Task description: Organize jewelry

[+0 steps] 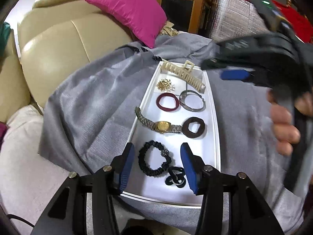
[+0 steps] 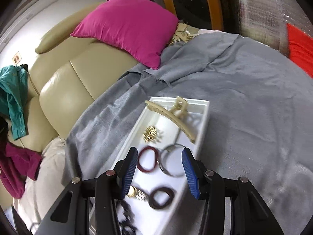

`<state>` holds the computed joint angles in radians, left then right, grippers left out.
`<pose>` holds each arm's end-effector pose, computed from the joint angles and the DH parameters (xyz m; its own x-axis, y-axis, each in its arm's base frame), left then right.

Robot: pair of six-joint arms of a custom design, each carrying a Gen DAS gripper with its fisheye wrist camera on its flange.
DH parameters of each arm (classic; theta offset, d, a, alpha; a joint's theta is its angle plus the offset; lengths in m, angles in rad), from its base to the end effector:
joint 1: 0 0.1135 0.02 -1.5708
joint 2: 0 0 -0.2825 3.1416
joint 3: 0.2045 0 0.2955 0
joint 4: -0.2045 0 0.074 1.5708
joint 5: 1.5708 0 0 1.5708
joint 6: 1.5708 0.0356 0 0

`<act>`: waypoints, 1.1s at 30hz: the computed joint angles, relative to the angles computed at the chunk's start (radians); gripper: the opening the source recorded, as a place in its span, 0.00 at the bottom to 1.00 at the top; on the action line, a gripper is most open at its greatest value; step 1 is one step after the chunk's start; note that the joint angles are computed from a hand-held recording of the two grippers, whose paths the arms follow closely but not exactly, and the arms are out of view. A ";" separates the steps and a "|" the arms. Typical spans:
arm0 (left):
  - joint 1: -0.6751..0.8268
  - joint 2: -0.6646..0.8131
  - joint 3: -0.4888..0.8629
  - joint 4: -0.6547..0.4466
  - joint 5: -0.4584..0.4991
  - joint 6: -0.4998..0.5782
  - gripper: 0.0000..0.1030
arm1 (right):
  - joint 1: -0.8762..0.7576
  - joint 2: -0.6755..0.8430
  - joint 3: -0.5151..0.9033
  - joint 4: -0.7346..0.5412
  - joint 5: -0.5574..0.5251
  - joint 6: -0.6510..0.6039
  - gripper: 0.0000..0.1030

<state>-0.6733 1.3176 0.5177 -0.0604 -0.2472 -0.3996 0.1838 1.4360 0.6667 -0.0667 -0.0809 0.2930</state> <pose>0.2123 -0.1582 0.1390 -0.7326 0.1018 -0.6730 0.2115 0.9739 -0.0829 0.2994 0.0586 0.1540 -0.7664 0.1504 -0.6245 -0.0147 0.9679 0.2510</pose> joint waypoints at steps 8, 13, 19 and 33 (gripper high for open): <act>-0.018 0.012 0.008 -0.004 -0.095 -0.001 0.49 | -0.045 -0.134 -0.101 -0.034 -0.020 -0.022 0.49; -0.030 0.017 0.009 -0.001 -0.106 0.009 0.49 | -0.064 -0.168 -0.128 -0.029 -0.035 -0.024 0.49; -0.036 0.011 0.008 -0.002 -0.119 0.013 0.49 | -0.067 -0.198 -0.144 -0.034 -0.031 -0.022 0.49; -0.119 -0.234 -0.053 -0.157 -0.285 0.018 0.84 | 0.126 -0.754 -0.281 -0.415 0.155 0.016 0.50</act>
<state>-0.7926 1.0840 0.4644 -0.2177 -0.5321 -0.3813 0.3095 0.6816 0.3852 -0.4815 0.0738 0.3086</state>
